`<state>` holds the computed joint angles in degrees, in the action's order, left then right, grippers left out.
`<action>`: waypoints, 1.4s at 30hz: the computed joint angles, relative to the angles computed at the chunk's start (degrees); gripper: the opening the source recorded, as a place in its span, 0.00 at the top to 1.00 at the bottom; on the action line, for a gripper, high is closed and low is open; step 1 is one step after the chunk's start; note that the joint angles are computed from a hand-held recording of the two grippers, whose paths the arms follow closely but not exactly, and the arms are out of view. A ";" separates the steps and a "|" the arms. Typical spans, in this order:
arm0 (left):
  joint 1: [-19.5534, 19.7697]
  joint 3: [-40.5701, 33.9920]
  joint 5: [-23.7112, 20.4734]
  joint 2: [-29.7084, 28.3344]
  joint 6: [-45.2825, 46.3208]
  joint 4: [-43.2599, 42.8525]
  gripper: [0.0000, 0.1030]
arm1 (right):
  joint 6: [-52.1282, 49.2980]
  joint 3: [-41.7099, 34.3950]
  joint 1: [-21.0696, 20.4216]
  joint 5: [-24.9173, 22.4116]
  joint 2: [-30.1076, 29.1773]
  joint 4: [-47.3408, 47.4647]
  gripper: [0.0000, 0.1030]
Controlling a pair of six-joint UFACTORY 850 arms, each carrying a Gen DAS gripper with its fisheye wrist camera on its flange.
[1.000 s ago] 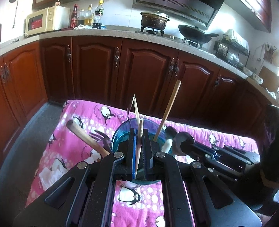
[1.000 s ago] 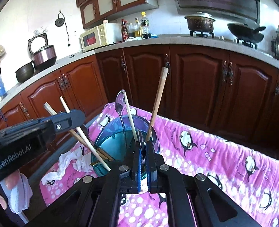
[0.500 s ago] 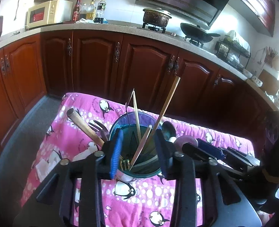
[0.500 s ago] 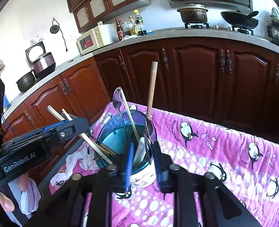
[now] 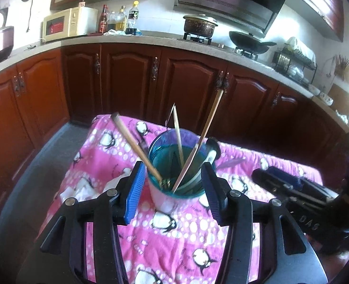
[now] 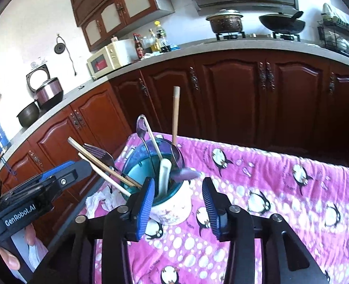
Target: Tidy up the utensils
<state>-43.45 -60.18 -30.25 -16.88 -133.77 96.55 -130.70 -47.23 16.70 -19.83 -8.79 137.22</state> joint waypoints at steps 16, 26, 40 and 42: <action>-4.66 2.33 -8.81 3.38 7.03 -8.75 0.53 | -7.54 5.34 4.00 3.81 7.16 12.85 0.48; -6.56 3.99 -13.40 6.48 7.23 -8.97 0.53 | -17.78 6.57 5.94 5.37 11.21 23.93 0.39; -8.43 5.01 -18.56 8.32 7.27 -9.35 0.53 | -32.44 6.13 8.83 8.39 12.27 39.23 0.34; -8.51 5.17 -18.84 8.52 7.26 -9.39 0.53 | -35.46 6.01 9.32 8.63 12.39 42.08 0.33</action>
